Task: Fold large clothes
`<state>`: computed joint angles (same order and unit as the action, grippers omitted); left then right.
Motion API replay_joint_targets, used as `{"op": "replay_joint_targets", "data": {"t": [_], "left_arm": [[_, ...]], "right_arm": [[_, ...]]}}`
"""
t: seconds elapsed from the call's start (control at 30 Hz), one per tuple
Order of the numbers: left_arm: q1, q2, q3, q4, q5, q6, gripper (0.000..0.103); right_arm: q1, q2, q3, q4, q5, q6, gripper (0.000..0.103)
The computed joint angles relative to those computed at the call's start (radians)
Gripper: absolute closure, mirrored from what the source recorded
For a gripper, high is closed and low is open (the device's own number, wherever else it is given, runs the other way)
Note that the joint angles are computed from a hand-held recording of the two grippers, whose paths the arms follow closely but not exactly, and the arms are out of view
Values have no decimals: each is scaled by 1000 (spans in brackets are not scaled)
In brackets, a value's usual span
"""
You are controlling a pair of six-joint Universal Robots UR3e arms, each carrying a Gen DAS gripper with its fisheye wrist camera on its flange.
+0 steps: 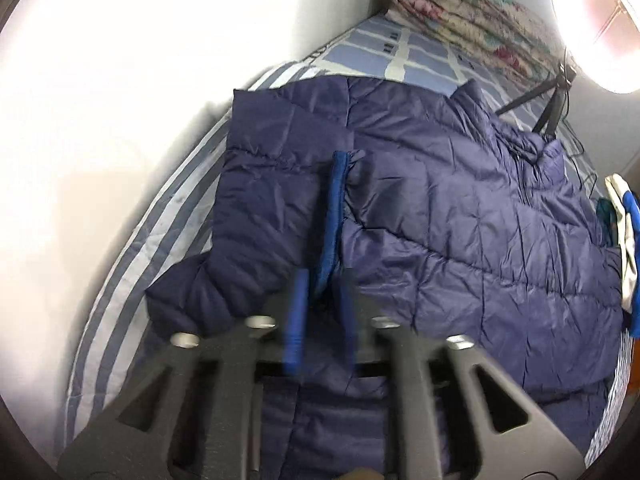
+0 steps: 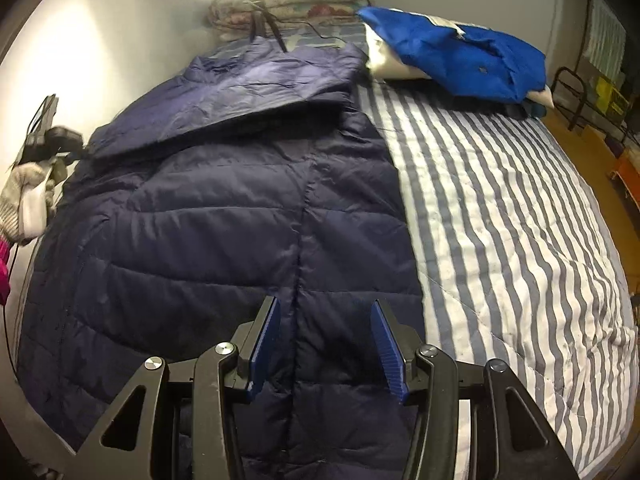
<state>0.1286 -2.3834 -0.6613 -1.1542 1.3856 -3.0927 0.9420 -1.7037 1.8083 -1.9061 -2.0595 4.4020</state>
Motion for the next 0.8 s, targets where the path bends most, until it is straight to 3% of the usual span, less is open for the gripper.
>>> {"op": "replay_joint_targets", "data": {"t": [0.03, 0.13, 0.2, 0.3, 0.37, 0.47, 0.53, 0.67, 0.8], "left_arm": [[17, 45, -54, 10, -32, 17, 56], [74, 200, -233, 59, -111, 84, 54], [145, 340, -366, 33, -212, 169, 52], [286, 585, -606, -42, -347, 346, 32], [378, 712, -715, -142, -390, 482, 31], [530, 863, -830, -328, -400, 683, 31], [642, 940, -887, -448, -378, 838, 31], [821, 1046, -994, -577, -333, 1023, 31], [950, 1126, -1106, -618, -267, 1161, 31]], "right_arm": [[-4, -15, 15, -2, 5, 6, 53], [11, -28, 12, 48, -13, 33, 53], [19, -45, 16, 72, -10, 37, 53], [36, -72, 20, 99, 4, 40, 53], [61, -87, 5, 152, -3, 60, 52], [89, -133, 15, 179, 10, 85, 43], [111, -147, 15, 193, 21, 95, 42], [199, -147, -2, 235, 32, 167, 42], [269, -187, 62, 194, 58, 253, 41]]}}
